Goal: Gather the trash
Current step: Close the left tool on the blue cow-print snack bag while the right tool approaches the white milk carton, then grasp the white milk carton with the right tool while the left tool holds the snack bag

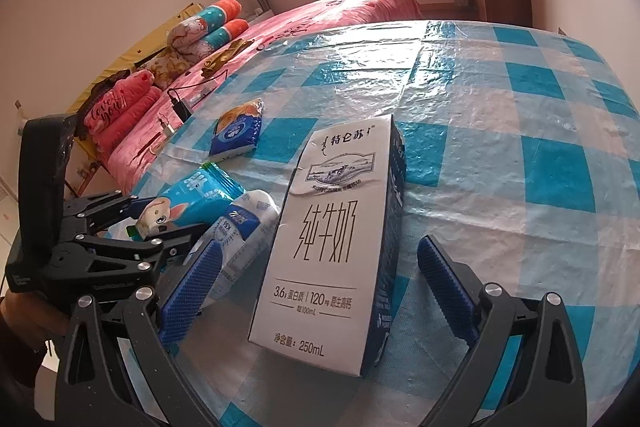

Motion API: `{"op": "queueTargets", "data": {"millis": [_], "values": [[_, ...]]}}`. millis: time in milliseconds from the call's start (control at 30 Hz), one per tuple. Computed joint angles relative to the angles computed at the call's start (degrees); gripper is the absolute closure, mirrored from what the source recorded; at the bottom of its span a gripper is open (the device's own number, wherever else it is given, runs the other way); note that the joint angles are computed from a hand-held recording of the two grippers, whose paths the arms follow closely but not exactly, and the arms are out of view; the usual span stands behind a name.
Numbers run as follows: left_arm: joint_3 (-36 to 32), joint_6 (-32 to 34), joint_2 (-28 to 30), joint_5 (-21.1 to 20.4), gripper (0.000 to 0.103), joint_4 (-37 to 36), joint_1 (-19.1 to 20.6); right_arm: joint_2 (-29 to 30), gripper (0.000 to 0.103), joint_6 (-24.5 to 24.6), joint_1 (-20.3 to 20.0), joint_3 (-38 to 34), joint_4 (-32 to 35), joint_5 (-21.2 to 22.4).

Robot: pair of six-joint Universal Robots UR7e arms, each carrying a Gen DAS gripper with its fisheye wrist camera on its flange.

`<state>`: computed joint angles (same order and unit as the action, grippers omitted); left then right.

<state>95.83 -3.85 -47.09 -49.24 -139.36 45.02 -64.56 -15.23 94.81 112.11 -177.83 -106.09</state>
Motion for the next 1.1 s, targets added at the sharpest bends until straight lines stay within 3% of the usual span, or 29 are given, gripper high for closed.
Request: {"op": "queueTargets", "data": {"millis": [133,567,900,1100], "values": [[-0.2,-0.8,0.1,0.2,0.054,-0.7,0.1,-0.1,0.006,0.0,-0.3,0.0,0.1,0.6],[6.6,-3.7,-5.7,-0.7,0.058,-5.0,-0.4,0.3,0.006,1.4,0.0,-0.1,-1.7,-1.8],[12.2,-1.8,-11.7,-1.8,0.058,-8.1,-0.4,4.6,0.008,1.4,3.2,-3.4,-3.3,-13.8],[15.0,-1.4,-15.2,0.2,0.058,-8.7,0.0,6.2,0.018,0.8,4.2,-4.3,-4.8,-18.9]]}}
